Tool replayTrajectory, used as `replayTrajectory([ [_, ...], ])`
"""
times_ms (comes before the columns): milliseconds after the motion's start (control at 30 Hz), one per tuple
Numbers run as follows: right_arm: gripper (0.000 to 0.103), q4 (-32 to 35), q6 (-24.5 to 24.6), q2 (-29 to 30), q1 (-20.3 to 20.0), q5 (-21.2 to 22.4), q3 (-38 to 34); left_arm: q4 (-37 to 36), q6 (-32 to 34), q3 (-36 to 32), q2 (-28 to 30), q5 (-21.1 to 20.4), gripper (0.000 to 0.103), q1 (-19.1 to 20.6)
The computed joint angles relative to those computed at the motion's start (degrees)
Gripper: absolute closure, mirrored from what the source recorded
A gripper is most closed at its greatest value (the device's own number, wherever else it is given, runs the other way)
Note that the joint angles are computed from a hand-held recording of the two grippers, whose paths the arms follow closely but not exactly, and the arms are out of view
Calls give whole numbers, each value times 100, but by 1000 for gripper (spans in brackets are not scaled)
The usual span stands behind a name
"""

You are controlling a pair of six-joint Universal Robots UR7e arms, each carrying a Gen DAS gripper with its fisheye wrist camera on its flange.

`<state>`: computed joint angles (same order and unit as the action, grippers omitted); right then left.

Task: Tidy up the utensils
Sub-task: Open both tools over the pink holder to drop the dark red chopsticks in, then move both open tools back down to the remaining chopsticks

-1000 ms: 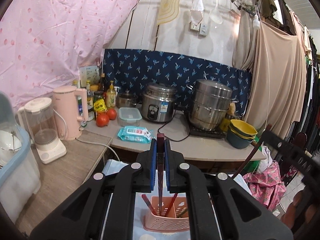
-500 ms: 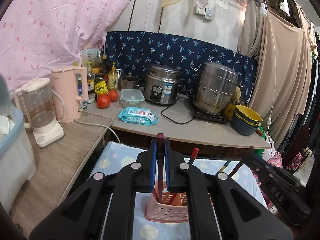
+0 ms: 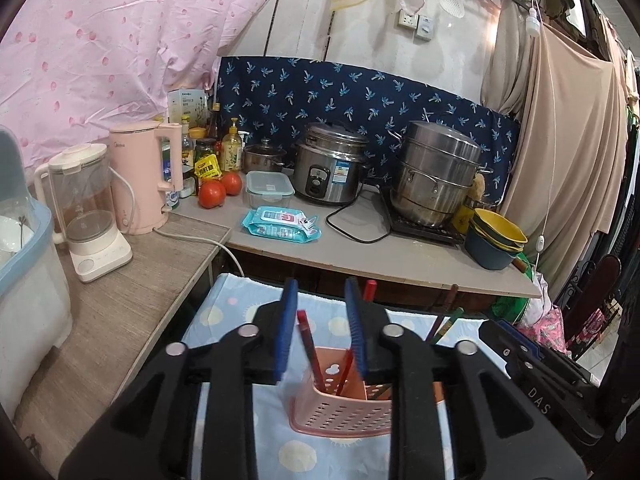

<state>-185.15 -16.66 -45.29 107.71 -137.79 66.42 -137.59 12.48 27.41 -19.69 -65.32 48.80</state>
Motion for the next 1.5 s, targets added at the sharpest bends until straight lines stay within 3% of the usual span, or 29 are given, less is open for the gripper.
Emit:
replayTrajectory([
  [167,83,-91,71,-124,47,-18,253,-210,-47,583,-351,12,75,-16],
  [500,81,-339,331,-498,249,-239,1307,-723,-124,2566,-1434,177,74,-59],
  [833,81,-188,1248,-964,404,-501,2711,-712,-390,4173,-2299,299,74,-45],
  [1200,81,50,2108,-1237,518,-659,3710,-642,-619,5277,-2916,458,74,-61],
  [1500,81,226,2641,-1328,567,-614,4272,-496,-726,5777,-3182,555,74,-58],
])
